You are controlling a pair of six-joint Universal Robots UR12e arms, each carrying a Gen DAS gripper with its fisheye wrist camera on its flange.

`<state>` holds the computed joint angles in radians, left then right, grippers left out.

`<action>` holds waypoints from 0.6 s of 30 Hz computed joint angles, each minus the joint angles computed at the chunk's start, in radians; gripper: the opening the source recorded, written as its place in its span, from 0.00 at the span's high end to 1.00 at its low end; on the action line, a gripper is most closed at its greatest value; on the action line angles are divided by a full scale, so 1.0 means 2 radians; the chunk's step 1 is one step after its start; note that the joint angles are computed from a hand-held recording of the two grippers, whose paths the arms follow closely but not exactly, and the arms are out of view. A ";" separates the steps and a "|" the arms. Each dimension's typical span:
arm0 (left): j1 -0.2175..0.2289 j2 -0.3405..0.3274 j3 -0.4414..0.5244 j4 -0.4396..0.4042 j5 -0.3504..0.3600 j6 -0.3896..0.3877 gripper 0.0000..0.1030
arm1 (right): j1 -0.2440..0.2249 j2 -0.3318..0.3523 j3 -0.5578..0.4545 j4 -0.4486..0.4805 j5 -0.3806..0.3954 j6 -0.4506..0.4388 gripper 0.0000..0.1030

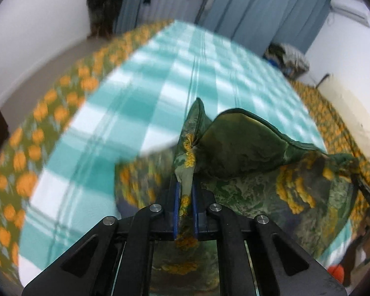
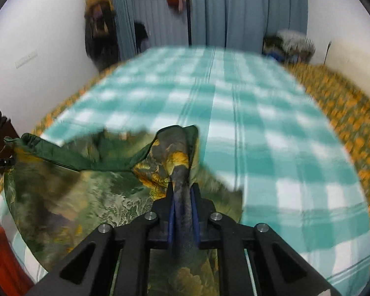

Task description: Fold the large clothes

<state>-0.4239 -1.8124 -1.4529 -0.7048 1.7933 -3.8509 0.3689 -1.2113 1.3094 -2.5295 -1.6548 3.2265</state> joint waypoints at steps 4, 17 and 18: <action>-0.005 -0.031 0.037 0.015 0.071 0.012 0.94 | 0.005 0.024 -0.030 -0.042 -0.048 -0.014 0.89; -0.020 -0.072 -0.018 0.014 0.127 -0.019 0.91 | 0.000 0.067 0.012 0.026 -0.087 0.073 0.89; -0.020 -0.073 -0.020 0.020 0.128 -0.018 0.90 | 0.001 0.070 0.012 0.023 -0.090 0.069 0.88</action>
<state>-0.4638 -1.9582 -1.4934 -0.6656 2.0498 -3.8872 0.3703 -1.0712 1.3333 -2.4842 -1.8351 3.3651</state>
